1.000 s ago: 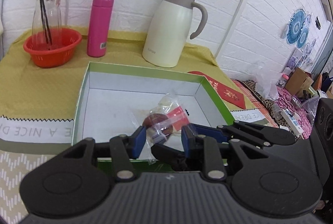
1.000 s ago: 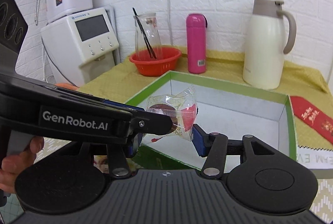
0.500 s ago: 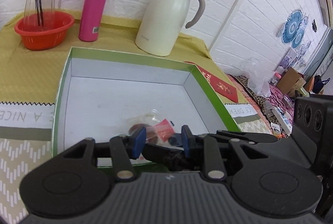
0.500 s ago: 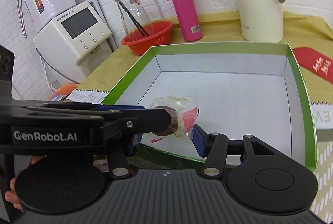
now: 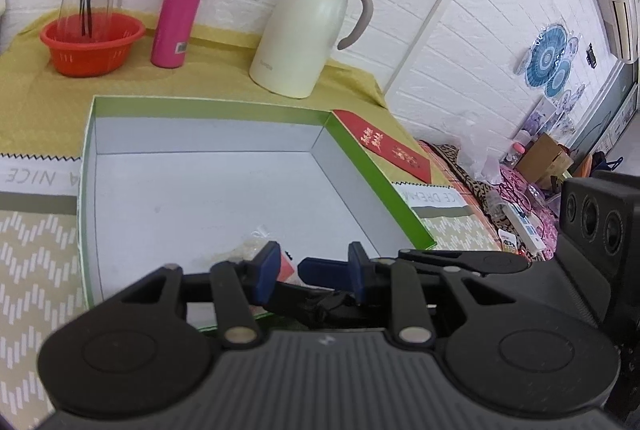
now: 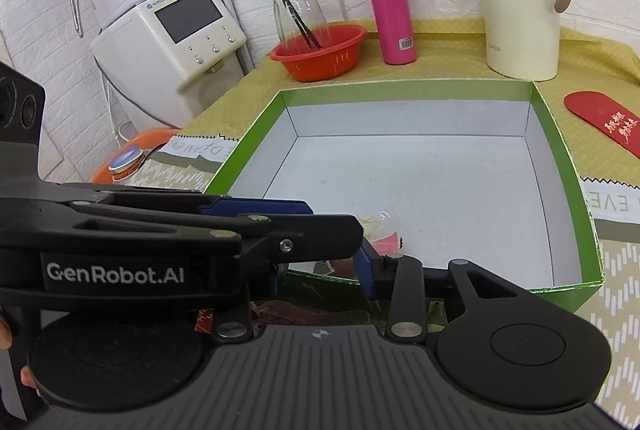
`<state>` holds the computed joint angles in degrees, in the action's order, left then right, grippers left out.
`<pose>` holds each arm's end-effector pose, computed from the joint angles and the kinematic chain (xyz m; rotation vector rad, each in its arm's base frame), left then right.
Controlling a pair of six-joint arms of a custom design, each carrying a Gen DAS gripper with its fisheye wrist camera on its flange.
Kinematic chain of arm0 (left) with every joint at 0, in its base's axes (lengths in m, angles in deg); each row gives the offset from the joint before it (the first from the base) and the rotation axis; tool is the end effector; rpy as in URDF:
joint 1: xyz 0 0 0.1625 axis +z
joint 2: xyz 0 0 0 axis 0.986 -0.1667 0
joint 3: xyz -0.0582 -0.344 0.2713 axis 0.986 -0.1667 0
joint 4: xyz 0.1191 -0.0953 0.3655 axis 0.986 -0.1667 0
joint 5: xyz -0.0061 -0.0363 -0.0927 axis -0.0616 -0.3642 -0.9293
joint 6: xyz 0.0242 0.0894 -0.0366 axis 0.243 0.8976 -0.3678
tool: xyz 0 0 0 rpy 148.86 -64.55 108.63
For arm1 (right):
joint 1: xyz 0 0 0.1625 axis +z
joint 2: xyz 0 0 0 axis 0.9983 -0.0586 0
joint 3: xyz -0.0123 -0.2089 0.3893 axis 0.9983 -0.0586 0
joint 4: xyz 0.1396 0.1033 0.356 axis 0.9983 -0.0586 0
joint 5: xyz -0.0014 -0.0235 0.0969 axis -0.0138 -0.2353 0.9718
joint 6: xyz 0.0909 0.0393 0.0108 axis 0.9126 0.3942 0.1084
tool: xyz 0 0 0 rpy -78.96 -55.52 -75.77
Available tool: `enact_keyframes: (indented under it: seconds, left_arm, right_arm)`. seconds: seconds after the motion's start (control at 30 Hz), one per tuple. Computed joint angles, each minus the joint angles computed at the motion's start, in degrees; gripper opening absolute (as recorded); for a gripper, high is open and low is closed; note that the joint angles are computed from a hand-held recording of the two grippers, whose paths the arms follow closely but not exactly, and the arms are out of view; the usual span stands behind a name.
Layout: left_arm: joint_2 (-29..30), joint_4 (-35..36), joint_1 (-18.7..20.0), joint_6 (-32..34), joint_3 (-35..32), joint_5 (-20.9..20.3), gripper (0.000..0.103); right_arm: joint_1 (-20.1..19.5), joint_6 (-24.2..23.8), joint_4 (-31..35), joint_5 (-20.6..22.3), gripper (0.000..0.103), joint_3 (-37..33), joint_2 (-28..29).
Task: Organize snacks
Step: 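Move the left gripper back to the snack pile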
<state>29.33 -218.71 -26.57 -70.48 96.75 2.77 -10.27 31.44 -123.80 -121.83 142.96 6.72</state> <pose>-0.3654 -0.7490 -0.0959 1.0933 2.8335 -0.6854 -0.0357 -0.6800 0.2872 0.4575 -2.4673 1.0292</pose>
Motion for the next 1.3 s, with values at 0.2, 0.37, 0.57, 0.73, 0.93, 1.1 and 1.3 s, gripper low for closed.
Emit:
enact_keyframes:
  seconds: [0.2,0.37,0.57,0.73,0.93,1.1,1.3]
  left_arm:
    - [-2.5,-15.6,-2.4,6.9,8.3,3.8,0.069]
    - [-5.5,-32.5,-5.4,12.4,17.8,9.7,0.092]
    - [-10.7,-41.6,-8.0,13.0,31.4,15.1,0.092]
    - [-13.4,-48.7,-9.2,9.3,42.4,17.0,0.092]
    - [-13.1,-53.2,-10.0,3.2,50.0,18.8,0.092]
    - [-12.9,-51.3,-9.4,0.3,52.7,19.2,0.092]
    - [-13.6,-48.5,-8.3,-3.0,53.9,20.0,0.092]
  right_arm:
    - [-0.3,-5.4,-9.4,4.3,0.103,3.9,-0.6]
    - [0.0,-9.2,-21.0,6.4,0.103,10.7,-3.3]
    - [-1.2,-13.5,-35.9,9.3,0.103,22.2,-6.6]
    - [-3.1,-18.8,-47.3,8.8,0.103,31.2,-7.3]
    - [-6.7,-17.6,-59.2,7.8,0.103,38.5,-4.6]
    - [-8.3,-12.4,-61.1,4.5,0.103,40.3,-2.4]
    - [-7.5,-8.9,-59.7,1.1,0.103,37.3,-1.2]
